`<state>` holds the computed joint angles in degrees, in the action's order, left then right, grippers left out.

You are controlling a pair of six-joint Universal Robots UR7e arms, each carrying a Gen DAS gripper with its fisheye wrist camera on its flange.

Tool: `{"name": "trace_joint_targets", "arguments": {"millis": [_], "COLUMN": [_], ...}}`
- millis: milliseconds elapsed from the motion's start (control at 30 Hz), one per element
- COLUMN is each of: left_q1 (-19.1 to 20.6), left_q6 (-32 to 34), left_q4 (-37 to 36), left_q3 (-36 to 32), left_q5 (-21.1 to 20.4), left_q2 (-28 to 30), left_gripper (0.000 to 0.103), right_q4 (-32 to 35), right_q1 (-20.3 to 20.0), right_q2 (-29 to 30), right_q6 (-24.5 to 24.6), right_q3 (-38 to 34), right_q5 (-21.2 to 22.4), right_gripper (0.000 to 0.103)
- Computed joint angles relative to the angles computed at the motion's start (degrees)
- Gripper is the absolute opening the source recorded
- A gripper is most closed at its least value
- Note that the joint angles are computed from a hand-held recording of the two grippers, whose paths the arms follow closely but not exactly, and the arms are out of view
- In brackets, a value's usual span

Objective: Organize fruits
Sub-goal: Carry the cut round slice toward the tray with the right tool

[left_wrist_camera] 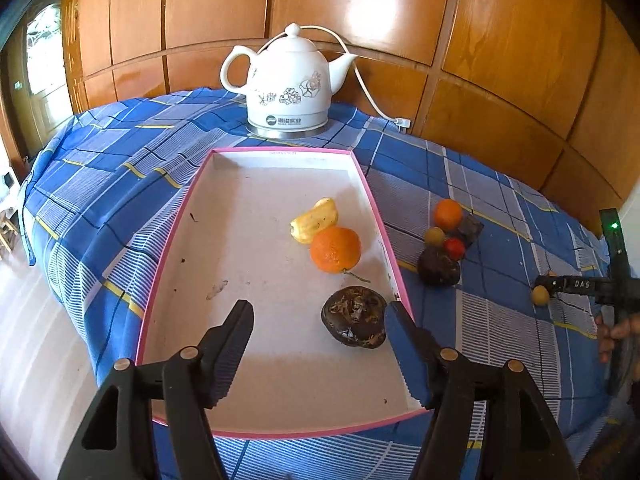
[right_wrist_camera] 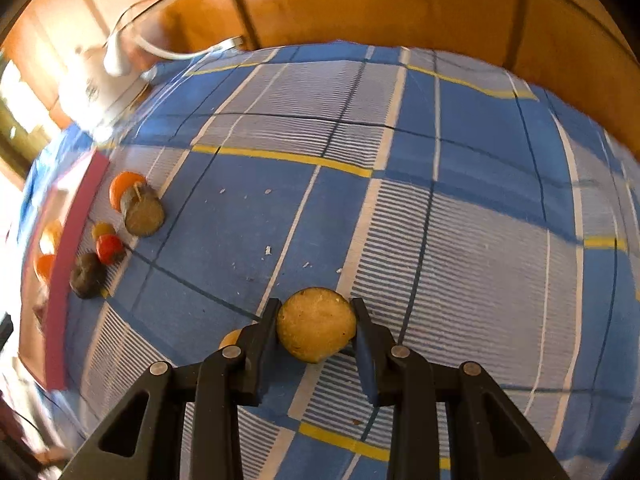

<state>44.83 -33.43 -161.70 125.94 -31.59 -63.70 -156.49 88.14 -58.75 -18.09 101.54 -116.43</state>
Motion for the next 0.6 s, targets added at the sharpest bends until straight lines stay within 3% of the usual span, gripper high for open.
{"name": "trace_joint_targets", "arguments": {"millis": [233,400,600], "left_q1": [-0.03,-0.35,-0.01], "left_q6": [0.23,-0.15,-2.19], "left_q4": [-0.79,-0.63,0.85], "left_q3": [0.76,1.58,2.32], "left_q5": [0.21,2.38,3.36], "left_q2": [-0.45,-0.91,-2.11], "left_gripper": [0.069,0.071,0.071], "right_q4": [-2.51,-7.77,-6.5], "right_q1": [0.2,2.45,5.9], "right_q2": [-1.53,-3.36,-4.48], "right_q6": [4.68,1.9,-2.82], "right_q3": [2.01,5.95,9.28], "right_q5": [-0.76,-1.98,4.07], "right_gripper": [0.034,0.034,0.034]}}
